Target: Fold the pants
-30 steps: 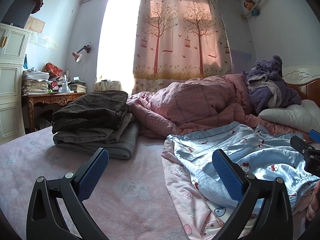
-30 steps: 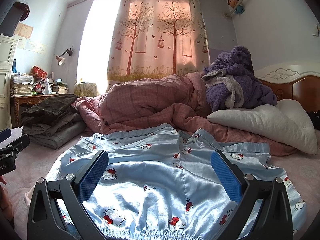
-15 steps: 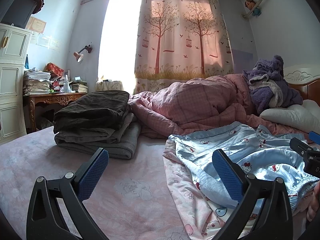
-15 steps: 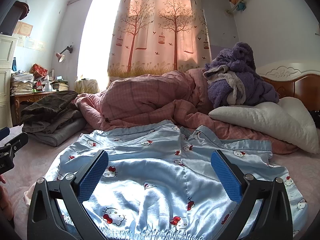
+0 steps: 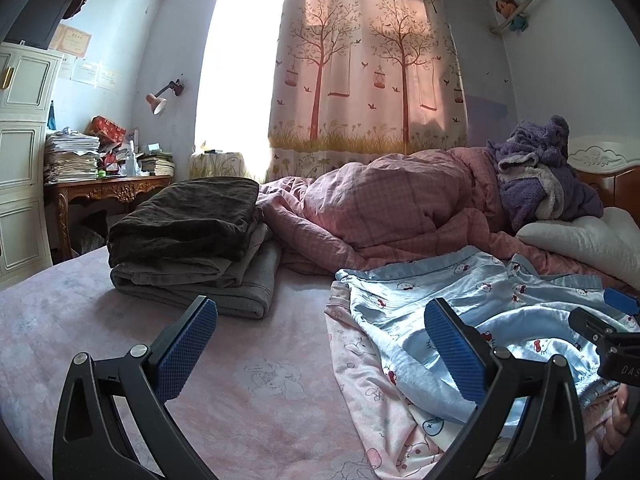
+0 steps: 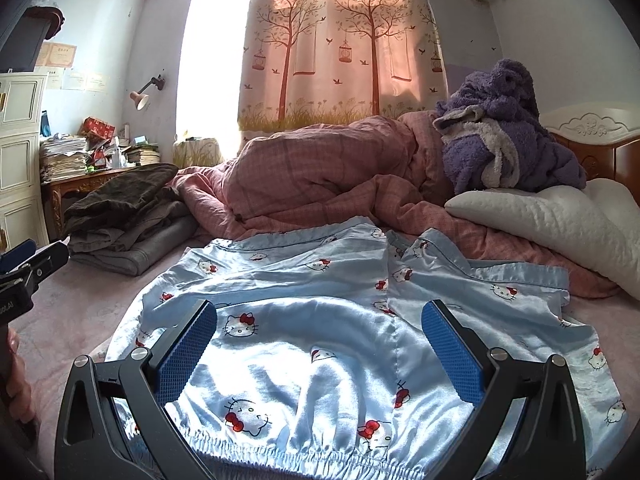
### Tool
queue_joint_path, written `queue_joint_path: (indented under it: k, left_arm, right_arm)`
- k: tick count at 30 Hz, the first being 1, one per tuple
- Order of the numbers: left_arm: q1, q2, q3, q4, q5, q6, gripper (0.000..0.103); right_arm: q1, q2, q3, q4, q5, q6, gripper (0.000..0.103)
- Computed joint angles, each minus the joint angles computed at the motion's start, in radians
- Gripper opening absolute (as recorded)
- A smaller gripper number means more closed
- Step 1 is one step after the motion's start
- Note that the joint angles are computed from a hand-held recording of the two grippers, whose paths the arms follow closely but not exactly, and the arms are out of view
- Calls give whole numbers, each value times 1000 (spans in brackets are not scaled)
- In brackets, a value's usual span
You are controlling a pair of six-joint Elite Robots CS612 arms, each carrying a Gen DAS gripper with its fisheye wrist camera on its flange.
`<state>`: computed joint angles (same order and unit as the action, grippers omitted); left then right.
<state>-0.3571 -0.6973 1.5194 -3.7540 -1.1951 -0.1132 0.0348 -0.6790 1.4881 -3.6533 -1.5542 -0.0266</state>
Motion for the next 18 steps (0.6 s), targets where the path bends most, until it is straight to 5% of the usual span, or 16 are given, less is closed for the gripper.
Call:
queue_joint_path:
  k: [4, 7, 11, 13, 18]
  left_arm:
    - [-6, -24, 10, -8, 23, 57, 103]
    - [13, -64, 10, 156, -100, 27, 100]
    - [32, -77, -38, 361, -225, -20, 89]
    - [38, -73, -70, 454, -258, -36, 75]
    - [50, -54, -117, 569, -325, -71, 60]
  right_arm:
    - [9, -11, 24, -56, -54, -41, 103]
    - [7, -31, 34, -15, -60, -54, 103]
    - [-36, -63, 23, 131, 127, 0, 102]
    - [-40, -73, 2, 214, 125, 7, 102]
    - [-61, -99, -19, 284, 178, -45, 102]
